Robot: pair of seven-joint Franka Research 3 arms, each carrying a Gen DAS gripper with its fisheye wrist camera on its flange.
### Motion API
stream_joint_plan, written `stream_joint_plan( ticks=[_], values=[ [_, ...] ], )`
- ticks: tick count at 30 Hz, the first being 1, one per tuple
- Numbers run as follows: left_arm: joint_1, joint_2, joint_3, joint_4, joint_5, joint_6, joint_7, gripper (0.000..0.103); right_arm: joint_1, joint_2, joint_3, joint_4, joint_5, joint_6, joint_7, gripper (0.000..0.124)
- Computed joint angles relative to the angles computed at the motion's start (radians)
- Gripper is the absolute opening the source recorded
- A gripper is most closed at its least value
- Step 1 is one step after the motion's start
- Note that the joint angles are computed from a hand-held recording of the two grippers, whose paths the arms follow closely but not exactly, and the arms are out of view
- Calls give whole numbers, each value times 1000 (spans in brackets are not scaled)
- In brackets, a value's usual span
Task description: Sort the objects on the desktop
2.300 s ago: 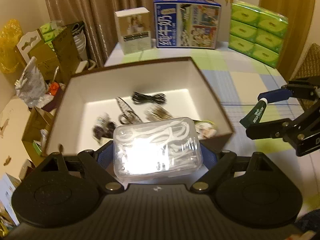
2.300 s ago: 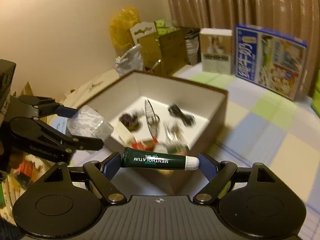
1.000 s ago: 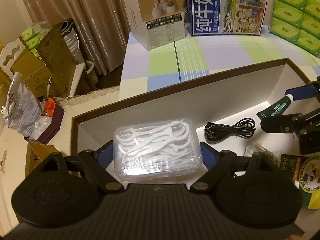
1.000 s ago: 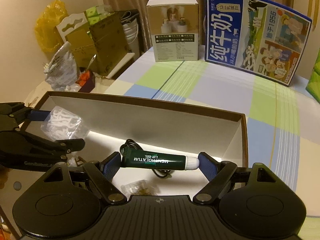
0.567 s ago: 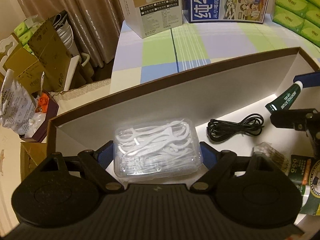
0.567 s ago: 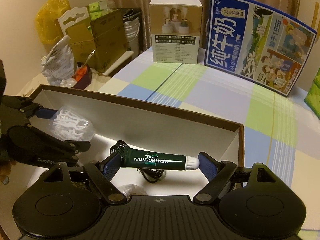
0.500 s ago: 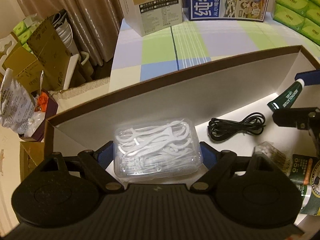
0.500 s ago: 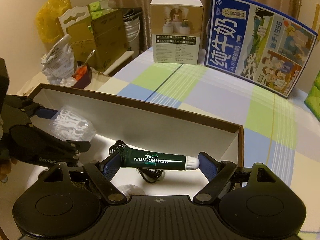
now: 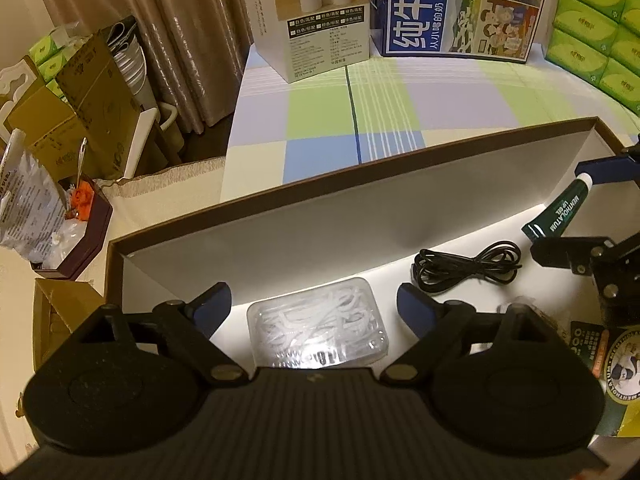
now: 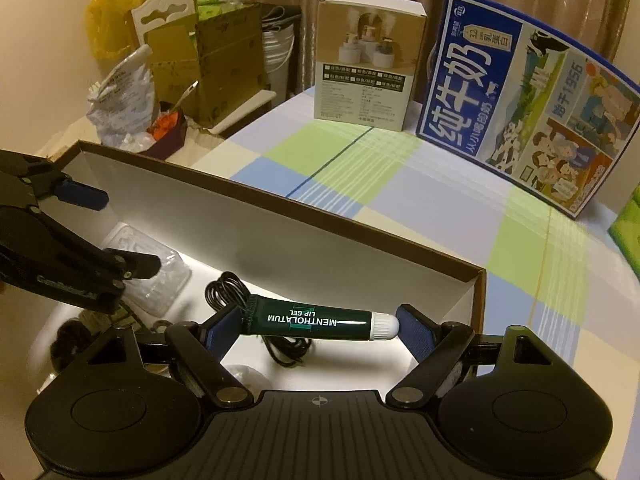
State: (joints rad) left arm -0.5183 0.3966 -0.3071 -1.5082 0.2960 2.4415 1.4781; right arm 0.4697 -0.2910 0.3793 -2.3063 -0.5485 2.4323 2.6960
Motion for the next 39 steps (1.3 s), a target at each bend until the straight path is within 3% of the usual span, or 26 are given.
stream_joint_plan(
  ticks=[8,12,16,39],
  values=[
    [6,-31,-5,-36,-10,13,-4,88,11,-21,-14,-13,41,2,-53,82],
    [15,-61,-13,-67,-28,27,-6,91,9,-53,0,-30,59,10,-62,96],
    [15,-96,-13,-99,-28,23,-26,91,6,-89,17,-45,90,9,-63,100],
    [27,-359,-36,-335,4,94,-175,95,27,-267,129,-75,243,-85,-18,101]
  ],
)
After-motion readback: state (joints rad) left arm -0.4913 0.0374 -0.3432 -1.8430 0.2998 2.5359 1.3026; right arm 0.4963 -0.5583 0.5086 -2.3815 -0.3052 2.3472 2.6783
